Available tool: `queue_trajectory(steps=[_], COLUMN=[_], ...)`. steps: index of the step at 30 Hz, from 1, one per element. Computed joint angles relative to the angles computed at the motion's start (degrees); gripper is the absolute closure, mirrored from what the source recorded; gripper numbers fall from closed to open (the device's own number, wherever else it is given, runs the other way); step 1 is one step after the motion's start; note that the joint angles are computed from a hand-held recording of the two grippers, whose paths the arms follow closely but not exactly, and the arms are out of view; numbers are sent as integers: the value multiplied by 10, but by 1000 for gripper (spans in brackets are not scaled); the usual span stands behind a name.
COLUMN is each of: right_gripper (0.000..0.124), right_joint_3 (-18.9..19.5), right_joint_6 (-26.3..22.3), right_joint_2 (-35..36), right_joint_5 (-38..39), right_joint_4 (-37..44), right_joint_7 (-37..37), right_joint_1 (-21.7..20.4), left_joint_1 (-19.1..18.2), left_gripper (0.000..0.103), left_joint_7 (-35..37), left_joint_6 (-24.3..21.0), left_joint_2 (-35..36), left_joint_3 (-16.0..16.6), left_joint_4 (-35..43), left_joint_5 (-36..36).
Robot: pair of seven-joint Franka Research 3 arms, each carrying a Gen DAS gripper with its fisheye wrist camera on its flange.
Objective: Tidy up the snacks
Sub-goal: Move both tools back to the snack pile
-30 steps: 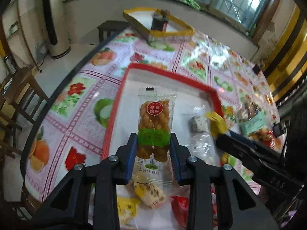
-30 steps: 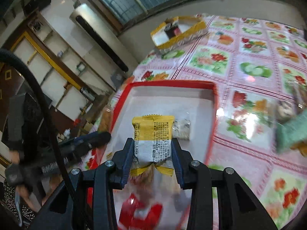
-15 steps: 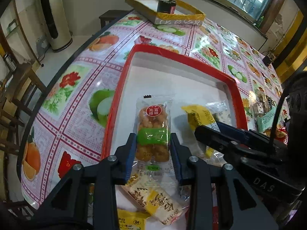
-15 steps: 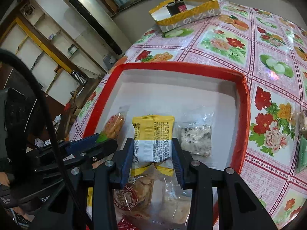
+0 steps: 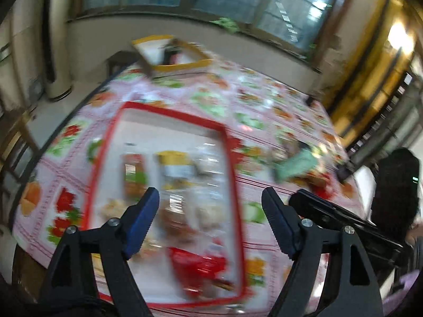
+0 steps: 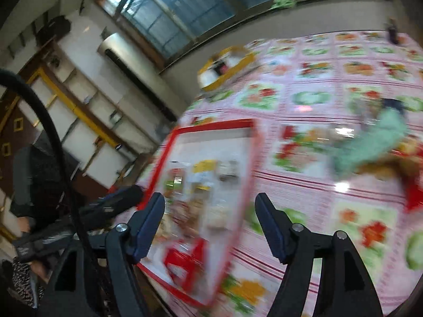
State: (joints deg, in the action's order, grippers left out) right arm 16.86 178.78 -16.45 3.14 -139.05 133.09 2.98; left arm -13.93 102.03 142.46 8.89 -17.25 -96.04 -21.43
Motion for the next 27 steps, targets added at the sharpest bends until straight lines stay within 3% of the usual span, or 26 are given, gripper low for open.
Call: queue_trajectory(steps=[3, 6, 9, 12, 16, 18, 21, 24, 27], right_gripper=[53, 53, 53, 53, 56, 60, 78, 85, 89], right_joint_3=[45, 63, 59, 46, 7, 28, 60, 16, 9], right_joint_6=[-32, -82, -141, -162, -146, -151, -173, -140, -100], right_joint_2=[-91, -171, -216, -213, -160, -141, -135, -140, -166], right_joint_5=[-26, -53, -82, -104, -111, -138, -183, -167, -156], right_joint_4=[-70, -114, -131, -132, -122, -112, -107, -139, -167], right_joint_7=[52, 72, 92, 112, 100, 116, 173, 175, 185], right_joint_1=[-69, -121, -165, -189, -173, -191, -216, -175, -174], left_joint_1=[-17, -36, -49, -61, -74, -80, -94, -108, -128], left_gripper=[23, 23, 23, 23, 23, 23, 23, 23, 23], left_joint_7=[19, 5, -9, -27, -42, -46, -60, -72, -70], left_joint_6=[-4, -7, -13, -12, -15, -17, -27, -50, -77], left_joint_2=[-7, -4, 0, 3, 10, 17, 36, 64, 111], left_joint_3=[-12, -15, -17, -18, -18, -19, -17, -16, -17], left_joint_4=[-10, -11, -8, -6, 2, 11, 33, 72, 136], left_joint_5=[12, 44, 68, 99, 140, 161, 206, 246, 282])
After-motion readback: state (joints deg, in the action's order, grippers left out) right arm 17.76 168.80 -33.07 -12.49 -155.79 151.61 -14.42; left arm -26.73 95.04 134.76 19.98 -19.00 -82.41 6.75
